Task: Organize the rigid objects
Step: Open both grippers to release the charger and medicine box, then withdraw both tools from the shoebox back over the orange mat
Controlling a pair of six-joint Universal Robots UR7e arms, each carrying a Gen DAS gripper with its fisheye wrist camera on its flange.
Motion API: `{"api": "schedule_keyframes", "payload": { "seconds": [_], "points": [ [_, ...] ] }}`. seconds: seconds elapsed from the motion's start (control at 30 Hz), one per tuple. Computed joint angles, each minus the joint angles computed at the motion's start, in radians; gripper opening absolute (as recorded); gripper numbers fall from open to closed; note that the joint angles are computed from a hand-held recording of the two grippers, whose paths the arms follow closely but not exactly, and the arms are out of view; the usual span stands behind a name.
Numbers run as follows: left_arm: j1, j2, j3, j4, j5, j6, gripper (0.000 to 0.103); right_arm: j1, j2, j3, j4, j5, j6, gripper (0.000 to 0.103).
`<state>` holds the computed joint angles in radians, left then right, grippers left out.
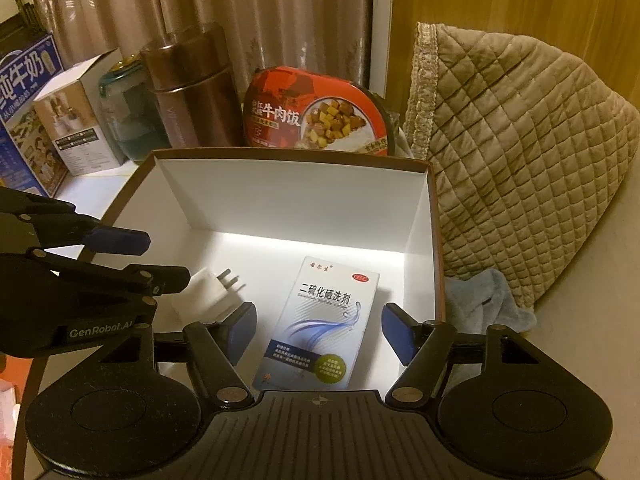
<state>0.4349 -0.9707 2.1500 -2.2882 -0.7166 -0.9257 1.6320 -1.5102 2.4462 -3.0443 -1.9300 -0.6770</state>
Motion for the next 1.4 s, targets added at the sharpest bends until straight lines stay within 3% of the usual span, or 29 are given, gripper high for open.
{"api": "schedule_keyframes", "payload": {
  "seconds": [0.4, 0.53, 1.07, 1.4],
  "points": [
    [-0.060, -0.041, 0.032, 0.032, -0.022, -0.073, 0.039, 0.015, -0.083, 0.044, 0.033, 0.017, 0.025, 0.067],
    [-0.093, -0.073, 0.057, 0.042, -0.033, -0.112, 0.044, 0.012, -0.140, 0.070, 0.050, 0.037, 0.028, 0.068],
    [-0.307, -0.243, 0.141, 0.236, -0.093, -0.351, 0.045, -0.023, -0.514, 0.188, 0.271, 0.173, 0.058, 0.068],
    [-0.452, -0.351, 0.169, 0.431, -0.175, -0.538, 0.046, 0.003, -0.748, 0.226, 0.475, 0.188, 0.100, 0.068]
  ]
}}
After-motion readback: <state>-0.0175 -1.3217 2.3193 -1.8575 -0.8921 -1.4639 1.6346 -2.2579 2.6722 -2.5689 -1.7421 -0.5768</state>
